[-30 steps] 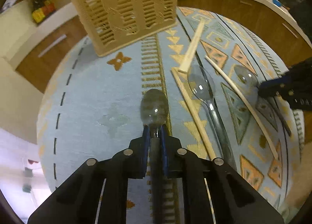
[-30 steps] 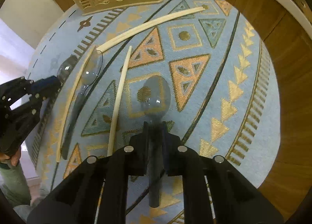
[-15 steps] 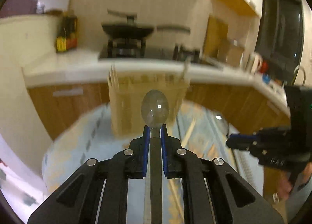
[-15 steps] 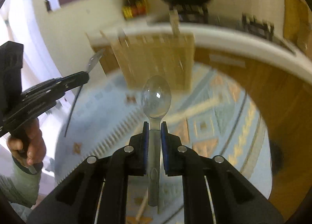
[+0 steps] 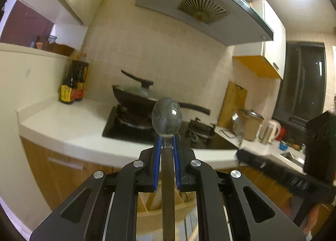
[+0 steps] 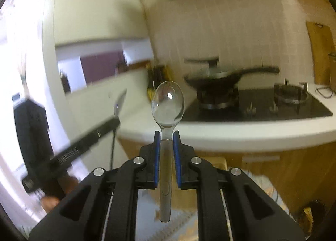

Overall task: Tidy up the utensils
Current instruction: 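Lift both spoons and lower them into the beige basket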

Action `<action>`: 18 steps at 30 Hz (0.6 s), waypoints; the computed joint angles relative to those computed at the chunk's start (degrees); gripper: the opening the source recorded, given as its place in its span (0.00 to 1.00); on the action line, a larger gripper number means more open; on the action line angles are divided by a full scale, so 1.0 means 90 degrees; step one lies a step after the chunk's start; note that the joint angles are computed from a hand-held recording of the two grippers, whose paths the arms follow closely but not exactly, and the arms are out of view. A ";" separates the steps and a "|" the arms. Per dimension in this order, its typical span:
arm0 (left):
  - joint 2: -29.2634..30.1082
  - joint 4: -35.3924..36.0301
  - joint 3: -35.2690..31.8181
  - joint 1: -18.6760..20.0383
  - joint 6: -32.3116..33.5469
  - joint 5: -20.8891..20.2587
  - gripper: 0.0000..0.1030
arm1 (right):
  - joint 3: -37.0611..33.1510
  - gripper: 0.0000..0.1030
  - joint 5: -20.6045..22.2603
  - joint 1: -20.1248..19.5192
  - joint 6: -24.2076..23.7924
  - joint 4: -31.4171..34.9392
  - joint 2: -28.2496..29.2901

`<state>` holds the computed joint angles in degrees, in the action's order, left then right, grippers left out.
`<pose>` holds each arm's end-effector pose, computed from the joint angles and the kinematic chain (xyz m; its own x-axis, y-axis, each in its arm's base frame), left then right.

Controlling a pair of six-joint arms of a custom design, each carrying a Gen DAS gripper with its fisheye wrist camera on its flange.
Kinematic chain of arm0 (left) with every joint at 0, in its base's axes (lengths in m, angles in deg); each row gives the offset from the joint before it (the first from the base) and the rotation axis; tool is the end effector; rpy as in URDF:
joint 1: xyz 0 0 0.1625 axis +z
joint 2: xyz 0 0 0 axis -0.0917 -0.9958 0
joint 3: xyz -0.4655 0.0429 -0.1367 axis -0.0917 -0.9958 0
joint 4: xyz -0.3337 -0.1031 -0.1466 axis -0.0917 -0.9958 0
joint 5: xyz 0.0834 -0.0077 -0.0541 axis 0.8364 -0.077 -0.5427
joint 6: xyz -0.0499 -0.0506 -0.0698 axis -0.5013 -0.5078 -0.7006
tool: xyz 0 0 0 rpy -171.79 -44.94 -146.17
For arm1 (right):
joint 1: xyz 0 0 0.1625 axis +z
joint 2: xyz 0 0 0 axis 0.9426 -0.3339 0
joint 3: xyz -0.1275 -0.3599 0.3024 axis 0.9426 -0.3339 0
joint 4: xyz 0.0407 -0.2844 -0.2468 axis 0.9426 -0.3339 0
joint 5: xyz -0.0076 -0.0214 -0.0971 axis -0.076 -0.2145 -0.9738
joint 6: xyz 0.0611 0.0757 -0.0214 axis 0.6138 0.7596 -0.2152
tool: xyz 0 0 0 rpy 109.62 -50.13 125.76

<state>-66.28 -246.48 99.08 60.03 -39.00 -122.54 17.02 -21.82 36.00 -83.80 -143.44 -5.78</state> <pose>-0.2206 -0.6135 0.2927 -0.8375 0.3148 -0.4467 0.5250 0.2368 -0.8175 0.3187 -0.6246 0.2356 -0.7837 -0.4694 0.4069 -0.5928 0.3695 -0.7156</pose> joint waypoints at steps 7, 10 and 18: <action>0.0614 -0.0462 -0.0699 0.0242 0.0315 0.0137 0.09 | -0.0624 0.09 -0.0098 -0.0057 -0.0445 -0.0986 0.0367; 0.0886 -0.0718 -0.0949 0.0360 0.0420 0.0247 0.09 | -0.0924 0.09 -0.0218 -0.0198 -0.0377 -0.1130 0.0583; 0.1230 -0.0934 -0.1305 0.0557 0.0709 0.0443 0.09 | -0.1449 0.09 -0.0184 -0.0573 0.0064 -0.0681 0.0997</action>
<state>-55.21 -254.88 87.33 65.04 -32.62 -118.55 3.98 -23.48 30.84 -83.23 -149.57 3.20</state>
